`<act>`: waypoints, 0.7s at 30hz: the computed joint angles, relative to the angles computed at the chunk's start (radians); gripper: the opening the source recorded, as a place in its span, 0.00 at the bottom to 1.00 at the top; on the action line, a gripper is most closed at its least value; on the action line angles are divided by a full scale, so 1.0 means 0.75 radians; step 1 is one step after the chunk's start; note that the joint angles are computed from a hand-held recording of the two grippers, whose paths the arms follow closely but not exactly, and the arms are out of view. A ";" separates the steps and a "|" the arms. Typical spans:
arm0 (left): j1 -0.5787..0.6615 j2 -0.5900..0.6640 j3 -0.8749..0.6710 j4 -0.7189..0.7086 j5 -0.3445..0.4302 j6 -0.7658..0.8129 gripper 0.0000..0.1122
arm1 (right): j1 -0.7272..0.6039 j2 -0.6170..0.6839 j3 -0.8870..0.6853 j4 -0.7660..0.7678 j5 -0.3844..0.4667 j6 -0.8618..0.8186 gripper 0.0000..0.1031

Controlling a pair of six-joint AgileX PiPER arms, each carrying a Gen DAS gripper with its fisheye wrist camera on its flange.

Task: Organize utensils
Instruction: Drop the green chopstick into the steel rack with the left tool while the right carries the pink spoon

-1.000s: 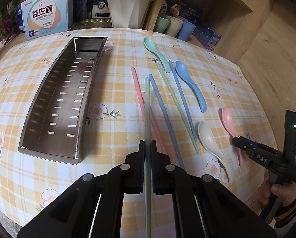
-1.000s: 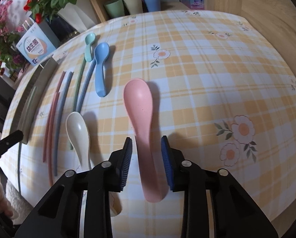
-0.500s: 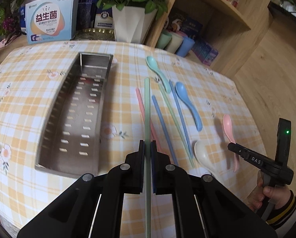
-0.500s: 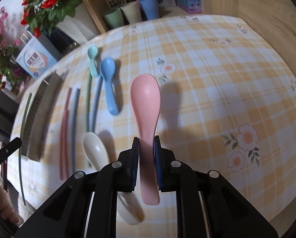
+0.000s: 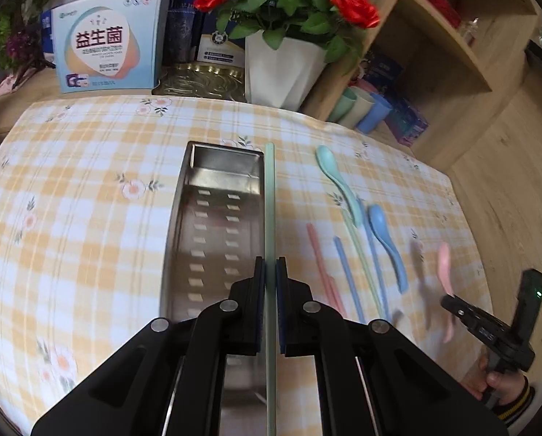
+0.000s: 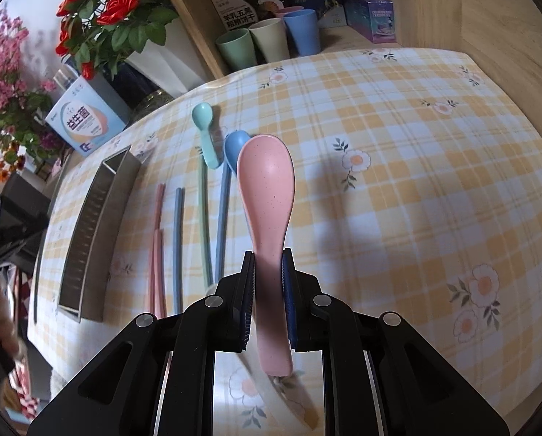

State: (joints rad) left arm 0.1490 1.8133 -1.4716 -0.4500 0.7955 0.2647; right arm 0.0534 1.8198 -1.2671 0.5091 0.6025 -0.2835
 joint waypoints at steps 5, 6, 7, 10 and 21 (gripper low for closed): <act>0.016 0.241 -0.239 0.059 0.102 -0.105 0.05 | -0.005 0.039 -0.038 -0.029 0.000 0.044 0.14; 0.011 0.276 -0.272 0.087 0.106 -0.128 0.05 | -0.008 0.044 -0.040 -0.026 0.002 0.044 0.14; 0.008 0.297 -0.288 0.099 0.108 -0.132 0.05 | -0.011 0.050 -0.044 -0.025 0.005 0.044 0.14; 0.000 0.369 -0.348 0.116 0.137 -0.145 0.05 | -0.017 0.067 -0.056 -0.032 0.014 0.049 0.14; -0.017 0.471 -0.432 0.104 0.222 -0.173 0.06 | -0.016 0.095 -0.083 -0.044 0.016 0.074 0.14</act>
State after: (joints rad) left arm 0.1366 2.1669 -1.7958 -0.3723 0.9620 0.1352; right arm 0.0415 1.8909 -1.3294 0.4757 0.6149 -0.2277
